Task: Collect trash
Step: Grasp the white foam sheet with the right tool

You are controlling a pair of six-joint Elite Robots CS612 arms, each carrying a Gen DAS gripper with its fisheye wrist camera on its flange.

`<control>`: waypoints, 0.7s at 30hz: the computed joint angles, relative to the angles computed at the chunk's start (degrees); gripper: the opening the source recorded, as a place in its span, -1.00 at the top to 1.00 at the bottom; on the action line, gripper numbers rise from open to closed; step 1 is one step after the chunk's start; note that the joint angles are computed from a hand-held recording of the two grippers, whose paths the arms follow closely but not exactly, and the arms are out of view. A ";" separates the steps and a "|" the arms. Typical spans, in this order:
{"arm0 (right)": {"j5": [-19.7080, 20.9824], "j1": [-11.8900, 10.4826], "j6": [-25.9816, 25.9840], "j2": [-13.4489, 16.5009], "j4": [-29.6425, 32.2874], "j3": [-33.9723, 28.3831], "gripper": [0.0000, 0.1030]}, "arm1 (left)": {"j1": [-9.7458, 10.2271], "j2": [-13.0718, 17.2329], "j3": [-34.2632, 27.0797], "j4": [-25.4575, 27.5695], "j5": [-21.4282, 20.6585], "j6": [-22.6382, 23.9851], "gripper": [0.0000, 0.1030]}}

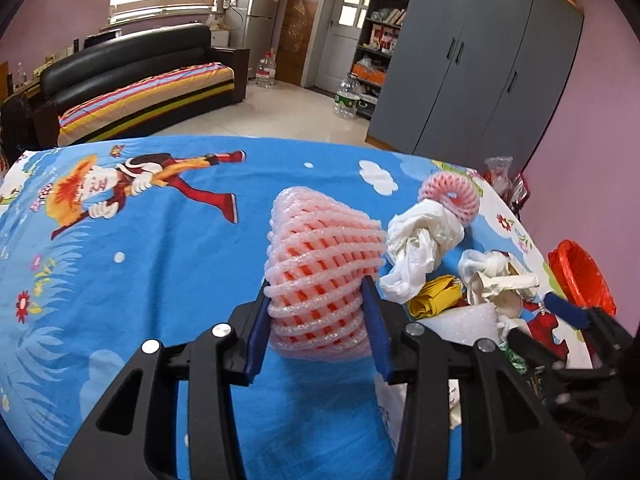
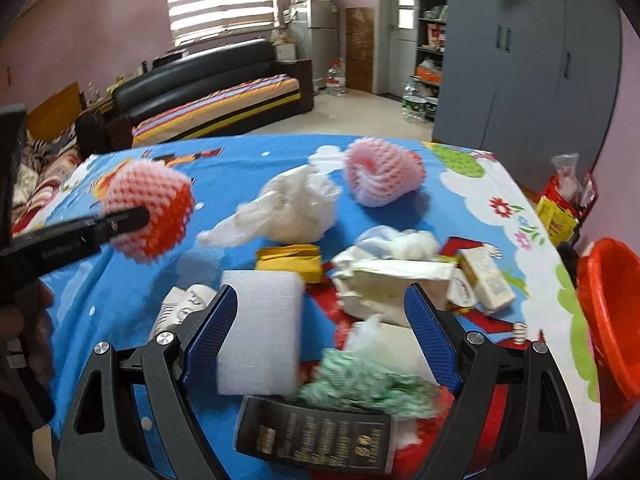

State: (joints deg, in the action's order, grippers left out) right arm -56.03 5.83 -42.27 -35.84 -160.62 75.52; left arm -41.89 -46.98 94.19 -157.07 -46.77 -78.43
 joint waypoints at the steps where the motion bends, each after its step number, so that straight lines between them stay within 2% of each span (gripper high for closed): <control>1: -0.47 0.18 -0.29 0.01 0.43 -0.06 -0.54 | -0.11 -0.21 0.30 -0.05 0.29 -0.29 0.20; 9: -3.16 1.47 -3.70 -0.37 1.96 0.80 -0.40 | -0.76 -1.61 2.51 -0.66 1.82 -2.39 0.20; 14: -5.20 1.98 -4.85 -0.18 3.50 0.67 -0.24 | -1.00 -1.88 2.97 -0.97 2.21 -2.53 0.20; 16: -4.57 1.93 -5.19 -0.19 4.88 0.49 0.05 | -1.13 -1.97 3.09 -0.99 2.44 -2.66 0.20; 21: -2.35 1.45 -5.22 -0.82 3.79 1.27 0.06 | -1.42 -2.12 3.03 -0.90 3.51 -2.57 0.20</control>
